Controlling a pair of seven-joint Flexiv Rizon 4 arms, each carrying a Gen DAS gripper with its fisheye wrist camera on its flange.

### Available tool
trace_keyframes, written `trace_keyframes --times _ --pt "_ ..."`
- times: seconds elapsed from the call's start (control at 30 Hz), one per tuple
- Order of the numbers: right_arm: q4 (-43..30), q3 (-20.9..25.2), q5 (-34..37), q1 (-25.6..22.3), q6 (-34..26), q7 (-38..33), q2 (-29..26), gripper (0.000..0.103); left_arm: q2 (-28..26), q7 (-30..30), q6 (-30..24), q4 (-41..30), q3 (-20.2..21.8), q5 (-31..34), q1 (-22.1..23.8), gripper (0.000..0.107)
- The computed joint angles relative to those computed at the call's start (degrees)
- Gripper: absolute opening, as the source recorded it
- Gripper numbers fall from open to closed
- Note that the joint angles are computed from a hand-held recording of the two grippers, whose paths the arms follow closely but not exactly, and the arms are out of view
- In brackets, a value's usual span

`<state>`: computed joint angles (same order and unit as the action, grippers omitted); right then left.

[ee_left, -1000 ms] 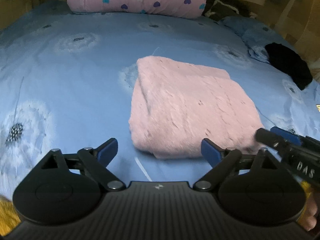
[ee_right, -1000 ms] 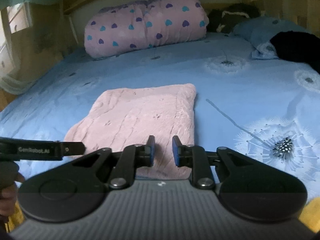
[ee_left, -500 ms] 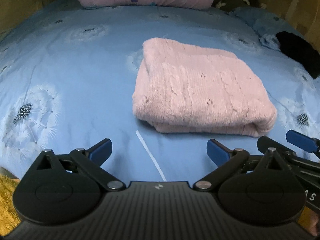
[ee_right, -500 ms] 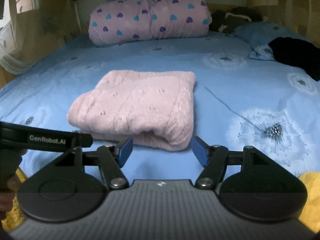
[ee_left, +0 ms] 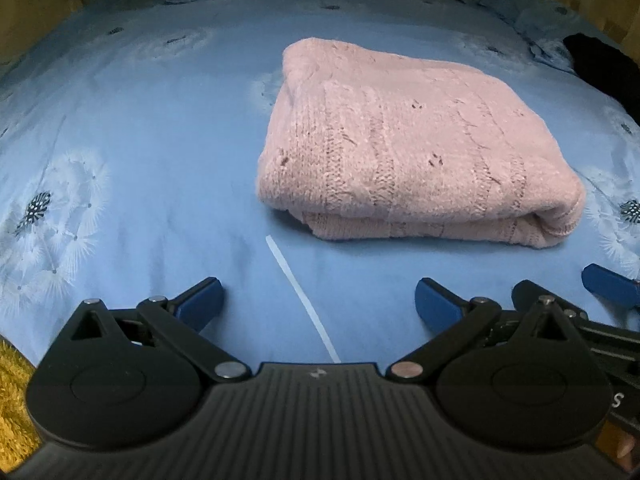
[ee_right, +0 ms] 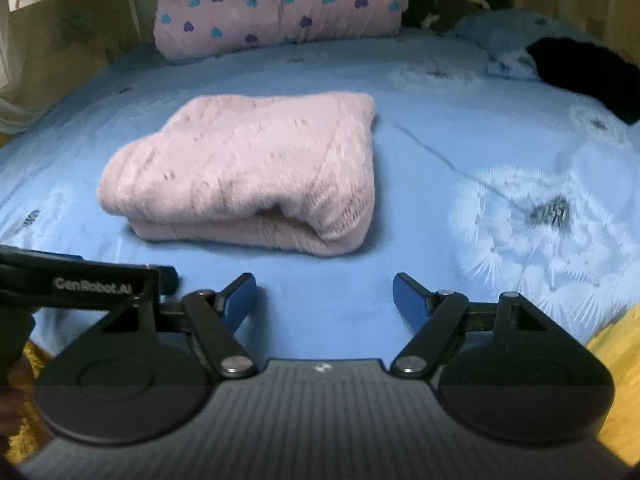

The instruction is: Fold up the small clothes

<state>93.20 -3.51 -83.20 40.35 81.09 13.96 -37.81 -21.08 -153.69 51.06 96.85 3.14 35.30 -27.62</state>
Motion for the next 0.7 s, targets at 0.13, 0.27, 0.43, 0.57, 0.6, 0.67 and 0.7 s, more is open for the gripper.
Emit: trace_keyframes --times 0.13,0.27,0.43,0.57,0.6,0.67,0.7 --pt "-0.3 -0.2 -1.8 0.1 -0.4 0.9 -0.3 0.077 -0.4 -0.2 -0.4 -0.4 0.1 0.5 -0.2 0.103" --pt "-0.5 0.3 -2.4 -0.3 -0.4 1.4 -0.5 0.077 -0.7 -0.1 -0.5 -0.8 0.2 0.6 -0.3 0.103" --pt "-0.7 0.6 -2.5 -0.6 -0.5 1.5 -0.6 0.077 -0.7 0.0 -0.5 -0.8 0.3 0.7 -0.3 0.103" --pt "-0.7 0.7 -2.5 -0.7 -0.5 1.3 -0.6 0.077 -0.8 -0.1 -0.5 -0.8 0.3 0.7 -0.3 0.103" --pt "-0.7 0.7 -2.6 -0.7 -0.5 1.4 -0.6 0.077 -0.7 -0.1 -0.5 -0.8 0.3 0.7 -0.3 0.103" --pt "-0.7 0.7 -2.6 -0.8 -0.5 1.3 -0.7 0.077 -0.8 0.0 -0.5 -0.8 0.3 0.7 -0.3 0.103" --pt "-0.7 0.7 -2.6 -0.8 -0.5 1.3 -0.7 0.077 -0.8 0.0 -0.5 -0.8 0.3 0.7 -0.3 0.103"
